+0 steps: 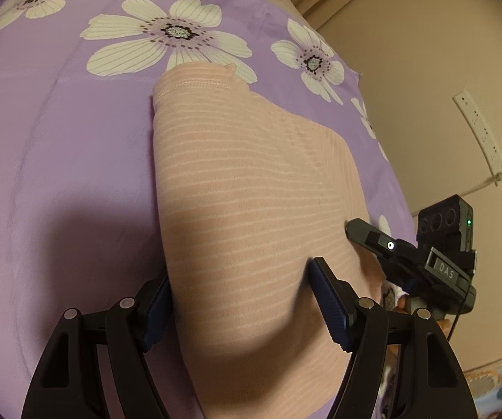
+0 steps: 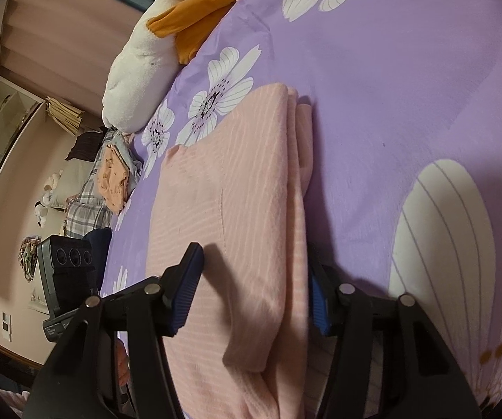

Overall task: Fold small clothes
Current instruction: 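Place both open grippers at the edge of the folded shirt, then close both grippers on the end edge of the pink shirt and lift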

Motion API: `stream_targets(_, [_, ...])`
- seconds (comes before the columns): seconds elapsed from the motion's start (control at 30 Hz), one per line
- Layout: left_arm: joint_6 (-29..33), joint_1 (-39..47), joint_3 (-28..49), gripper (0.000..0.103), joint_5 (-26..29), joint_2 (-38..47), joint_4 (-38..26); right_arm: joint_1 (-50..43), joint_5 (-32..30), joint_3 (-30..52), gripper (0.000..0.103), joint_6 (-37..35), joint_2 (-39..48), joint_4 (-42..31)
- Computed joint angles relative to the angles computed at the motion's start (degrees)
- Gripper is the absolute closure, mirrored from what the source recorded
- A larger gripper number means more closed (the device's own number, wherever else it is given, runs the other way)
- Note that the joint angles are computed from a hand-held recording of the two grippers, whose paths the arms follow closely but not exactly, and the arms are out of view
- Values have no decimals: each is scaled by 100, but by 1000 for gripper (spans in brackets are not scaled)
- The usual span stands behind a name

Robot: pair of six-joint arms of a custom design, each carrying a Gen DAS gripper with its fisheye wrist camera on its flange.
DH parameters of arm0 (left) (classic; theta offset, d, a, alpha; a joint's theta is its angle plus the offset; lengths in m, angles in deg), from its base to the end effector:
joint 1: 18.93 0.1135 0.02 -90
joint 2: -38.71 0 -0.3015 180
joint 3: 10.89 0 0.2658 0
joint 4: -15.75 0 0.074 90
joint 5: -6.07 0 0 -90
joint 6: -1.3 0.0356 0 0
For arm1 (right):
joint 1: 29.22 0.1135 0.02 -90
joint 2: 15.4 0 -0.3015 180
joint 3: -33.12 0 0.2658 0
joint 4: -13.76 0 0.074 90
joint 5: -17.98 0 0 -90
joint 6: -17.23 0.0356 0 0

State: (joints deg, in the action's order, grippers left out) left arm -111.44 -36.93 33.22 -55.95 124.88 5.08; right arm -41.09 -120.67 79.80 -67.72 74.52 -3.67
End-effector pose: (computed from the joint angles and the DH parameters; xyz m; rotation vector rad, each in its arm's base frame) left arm 0.2431 -0.0966 0.1524 0.1088 2.5619 -0.8967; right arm 0.2609 -0.0275 0.1479 0.0721 2.4108 1.0435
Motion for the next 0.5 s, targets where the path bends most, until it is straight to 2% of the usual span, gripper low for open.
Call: stream_targets(0.5, [89,-50,193,31,-63,243,94,318,257,129,57,253,177,389])
